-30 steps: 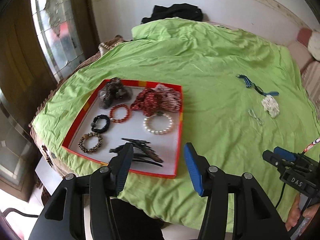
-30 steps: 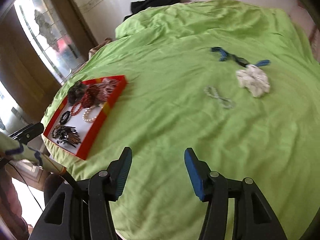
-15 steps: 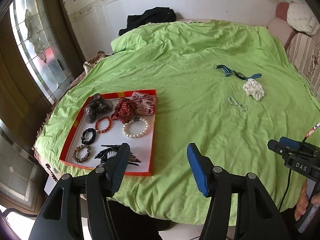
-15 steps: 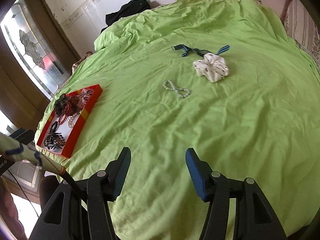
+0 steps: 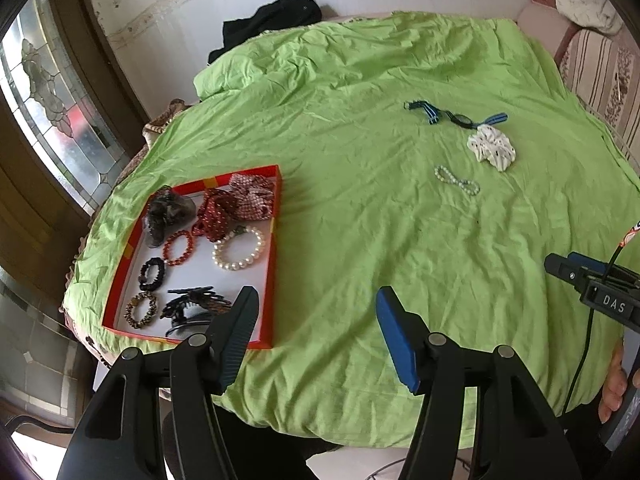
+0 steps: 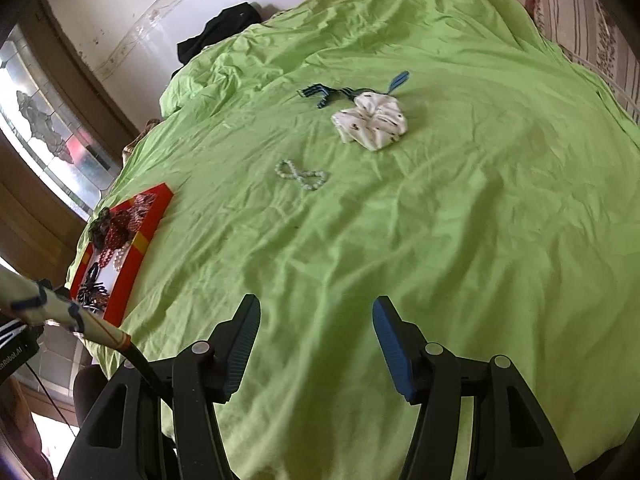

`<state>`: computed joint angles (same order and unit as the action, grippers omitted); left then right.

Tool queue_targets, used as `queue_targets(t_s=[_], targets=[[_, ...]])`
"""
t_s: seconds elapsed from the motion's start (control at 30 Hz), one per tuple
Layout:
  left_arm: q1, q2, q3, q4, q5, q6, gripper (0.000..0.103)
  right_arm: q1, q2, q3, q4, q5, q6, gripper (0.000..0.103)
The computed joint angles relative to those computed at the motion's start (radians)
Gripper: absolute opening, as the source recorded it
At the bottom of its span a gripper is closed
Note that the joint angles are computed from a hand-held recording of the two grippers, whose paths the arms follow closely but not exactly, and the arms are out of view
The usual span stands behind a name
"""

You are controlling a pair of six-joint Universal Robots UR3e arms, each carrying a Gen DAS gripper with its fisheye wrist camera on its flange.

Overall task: Organize jewelry
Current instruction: 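Move both tools back toward the pearl bracelet and white scrunchie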

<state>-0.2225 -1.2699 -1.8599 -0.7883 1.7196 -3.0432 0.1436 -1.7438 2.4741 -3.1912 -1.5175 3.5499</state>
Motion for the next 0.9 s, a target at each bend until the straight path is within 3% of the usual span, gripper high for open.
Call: queue_targets(t_s=[0.23,0.43,0.67,0.7,0.77,0.9], targets=[[-0.012,-0.105,0.072,-0.034,-0.045,-0.027,0.060,-0.139,-0.018,0.063,-0.020,0.098,-0.046,0.063],[-0.022,-0.285,0.234,-0.078,-0.129,-0.075,0.060,-0.279,-0.078,0.069,0.050,0.170,-0.116,0.063],[-0.071,-0.632,0.586,-0.085,-0.257,-0.086,0.060,-0.439,-0.042,-0.060,0.167,0.265,-0.190,0.066],[-0.071,-0.696,0.663,-0.109,-0.291,-0.091,0.058,-0.452,-0.010,-0.095,0.168,0.272,-0.193,0.066],[-0.072,-0.809,0.816,-0.173,-0.340,-0.112,0.044,-0.462,0.040,-0.149,0.168,0.280,-0.195,0.066],[-0.088,-1.002,1.100,-0.269,-0.373,-0.147,0.043,-0.473,0.177,-0.291,0.151,0.295,-0.184,0.066]])
